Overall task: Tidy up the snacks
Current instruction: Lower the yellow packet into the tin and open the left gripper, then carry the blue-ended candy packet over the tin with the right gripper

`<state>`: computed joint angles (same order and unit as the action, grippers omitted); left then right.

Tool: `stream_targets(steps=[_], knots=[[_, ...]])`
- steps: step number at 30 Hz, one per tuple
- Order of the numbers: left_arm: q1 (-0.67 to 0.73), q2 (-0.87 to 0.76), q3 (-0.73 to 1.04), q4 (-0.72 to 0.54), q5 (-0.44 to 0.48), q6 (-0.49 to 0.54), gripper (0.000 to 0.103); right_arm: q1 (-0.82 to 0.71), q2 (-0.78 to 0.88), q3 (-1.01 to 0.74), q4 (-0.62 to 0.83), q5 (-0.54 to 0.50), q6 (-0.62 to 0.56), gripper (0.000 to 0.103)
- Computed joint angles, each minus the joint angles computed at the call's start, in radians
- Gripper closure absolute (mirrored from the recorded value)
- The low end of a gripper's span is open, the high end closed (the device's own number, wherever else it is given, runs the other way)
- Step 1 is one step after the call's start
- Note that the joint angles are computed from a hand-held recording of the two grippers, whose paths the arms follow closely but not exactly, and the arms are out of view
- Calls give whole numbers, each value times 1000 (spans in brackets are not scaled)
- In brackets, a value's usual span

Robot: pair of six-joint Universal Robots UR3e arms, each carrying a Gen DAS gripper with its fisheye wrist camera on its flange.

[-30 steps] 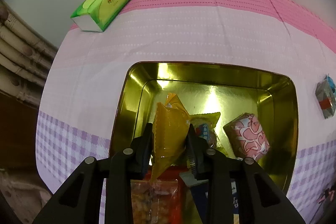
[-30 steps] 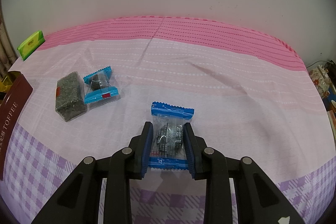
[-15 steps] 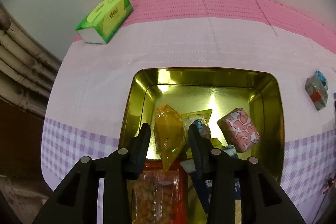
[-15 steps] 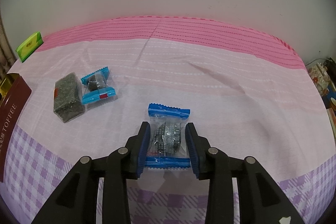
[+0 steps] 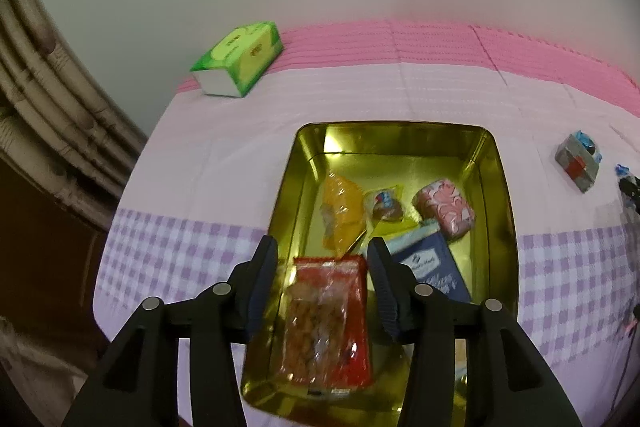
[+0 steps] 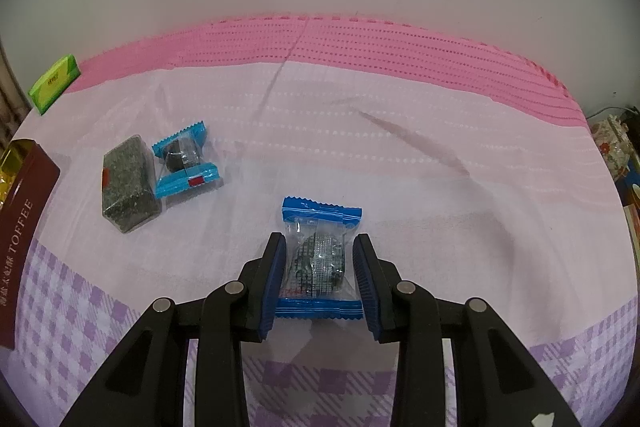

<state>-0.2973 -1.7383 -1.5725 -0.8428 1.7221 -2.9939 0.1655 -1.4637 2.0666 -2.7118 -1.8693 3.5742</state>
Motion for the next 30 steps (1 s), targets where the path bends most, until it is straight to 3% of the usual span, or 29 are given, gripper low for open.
stream_targets(steps=[9,11,20,22,24,30], knots=[[67,133,-146,52,-9,-25,48,-6,8,-78,129,11,44,71],[82,151,-168,59,-14,-30,48,1,14,-92,146,8,55,76],[155,220,-257,84,-47,-48,48,74,50,-172,234,-61,153,79],[173,234,-272,92,-52,-52,45,91,52,-189,246,-70,173,79],[192,245,-288,109,-51,-60,35,107,53,-215,256,-67,189,79],[240,257,-301,108,-76,-73,33,217,127,-403,291,-40,234,79]])
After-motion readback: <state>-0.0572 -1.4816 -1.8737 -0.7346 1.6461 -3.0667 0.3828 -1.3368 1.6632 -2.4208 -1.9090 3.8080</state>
